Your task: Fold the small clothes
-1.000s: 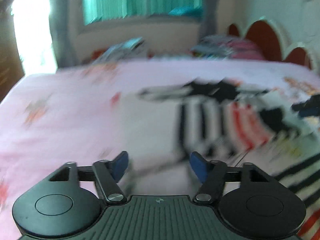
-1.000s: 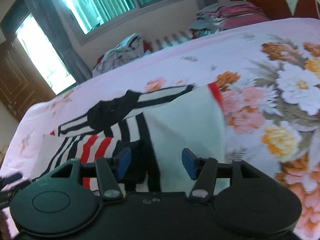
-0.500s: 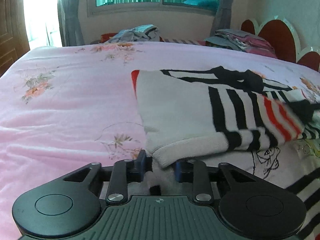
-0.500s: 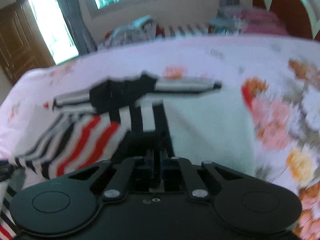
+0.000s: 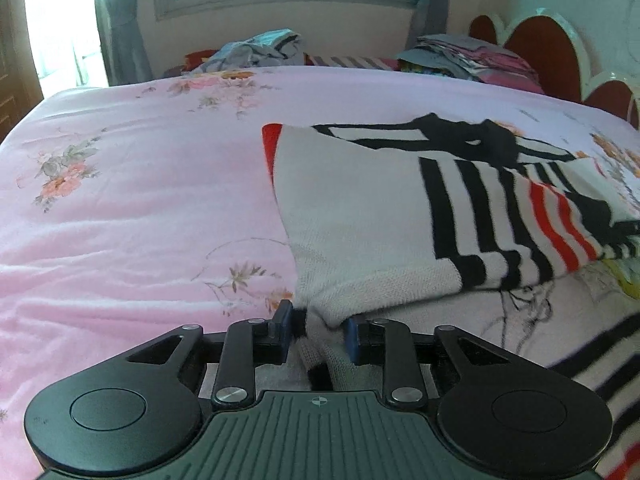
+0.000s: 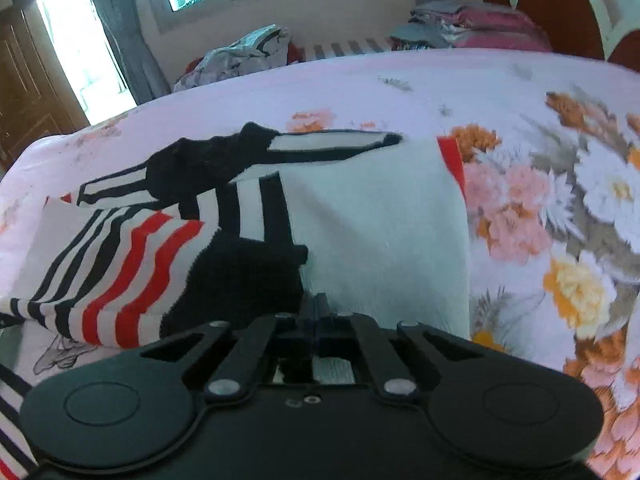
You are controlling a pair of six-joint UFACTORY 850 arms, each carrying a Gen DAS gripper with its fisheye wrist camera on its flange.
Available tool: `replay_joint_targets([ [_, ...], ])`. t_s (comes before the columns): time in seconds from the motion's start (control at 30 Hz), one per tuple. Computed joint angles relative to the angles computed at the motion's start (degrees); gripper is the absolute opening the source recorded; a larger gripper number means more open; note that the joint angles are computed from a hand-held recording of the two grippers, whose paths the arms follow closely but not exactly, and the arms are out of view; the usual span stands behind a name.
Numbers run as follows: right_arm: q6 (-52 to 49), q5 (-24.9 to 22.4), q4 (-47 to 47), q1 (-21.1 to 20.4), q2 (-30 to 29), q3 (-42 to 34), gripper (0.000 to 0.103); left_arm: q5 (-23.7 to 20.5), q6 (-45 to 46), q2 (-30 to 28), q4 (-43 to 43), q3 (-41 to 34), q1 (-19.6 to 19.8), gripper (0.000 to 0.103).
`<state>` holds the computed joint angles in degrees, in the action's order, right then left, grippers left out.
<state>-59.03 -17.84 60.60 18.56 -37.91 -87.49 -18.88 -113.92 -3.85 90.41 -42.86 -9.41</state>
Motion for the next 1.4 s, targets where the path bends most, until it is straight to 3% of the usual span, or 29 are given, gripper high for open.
replay_joint_targets([
  [0.03,-4.02,0.7,4.41,-0.35,1.28,1.18,0.019,-0.42,-0.45,1.58,0.68,1.3,-0.13,0.048],
  [0.13,-15.34,0.15,15.25,-1.7,2.55,2.32,0.019,-2.48,-12.2,7.43,11.04,6.35,-0.2,0.05],
  [0.23,-10.11,0.18,11.02,-2.27,0.48,-1.08,0.018,-6.47,-23.8,9.68,19.87,8.26,-0.09,0.05],
  [0.3,-5.61,-0.37,6.74,-2.12,-1.66,-4.29,0.016,-4.35,-30.47,7.03,27.37,5.55,2.13,0.05],
  [0.47,2.13,-0.87,0.02,-1.07,-5.06,-9.0,0.017,-0.45,-33.44,-5.3,37.83,-6.57,5.29,0.05],
  [0.57,2.24,-0.6,-0.21,-0.42,-5.27,-9.13,0.017,1.94,-21.0,-11.32,29.51,-13.81,5.68,0.049],
  [0.7,16.89,0.84,-18.16,0.34,-8.44,-13.5,0.013,1.23,0.1,-17.06,13.57,-19.06,6.82,0.05],
  [0.8,22.11,-1.05,-21.55,-0.28,-10.17,-16.46,0.009,5.37,-1.24,-16.83,12.16,-19.11,9.33,0.053],
  [0.83,21.55,-1.03,-20.8,-0.15,-9.75,-16.13,0.012,5.02,0.3,-16.76,10.97,-19.18,9.12,0.053],
  [0.9,13.29,0.86,-12.62,0.34,-7.54,-13.14,0.043,2.17,2.37,-16.15,7.97,-18.88,7.71,0.053],
  [0.93,7.75,0.74,-6.96,0.46,-6.42,-11.59,0.052,1.09,-0.1,-15.09,9.58,-18.06,6.78,0.053],
  [1.03,4.24,-1.75,-1.72,0.41,-4.54,-8.63,0.047,0.74,-12.18,-12.27,19.88,-15.3,4.75,0.053],
  [1.1,5.43,-2.91,-2.13,0.39,-4.22,-7.51,0.048,-1.32,-10.04,-12.38,19.66,-14.78,2.82,0.053],
  [1.17,6.97,-6.39,-3.7,0.27,-5.22,-8.47,0.046,-0.21,-4.82,-13.82,14.73,-15.81,2.9,0.053],
  [1.2,6.87,-7.7,-4.27,0.37,-5.68,-8.92,0.041,0.46,-3.6,-14.48,12.55,-16.02,3.25,0.053],
  [1.23,6.1,-8.09,-5.0,0.62,-5.87,-9.05,0.011,0.55,-4.15,-14.68,12.76,-15.7,3.51,0.053],
  [1.3,6.1,-4.14,-8.75,1.64,-4.69,-7.49,0.003,-0.21,-6.73,-14.25,15.36,-14.42,3.68,0.054],
  [1.4,7.44,-2.37,-10.7,1.65,-4.07,-6.35,0.003,-0.13,0.38,-14.53,9.12,-15.51,3.61,0.054],
])
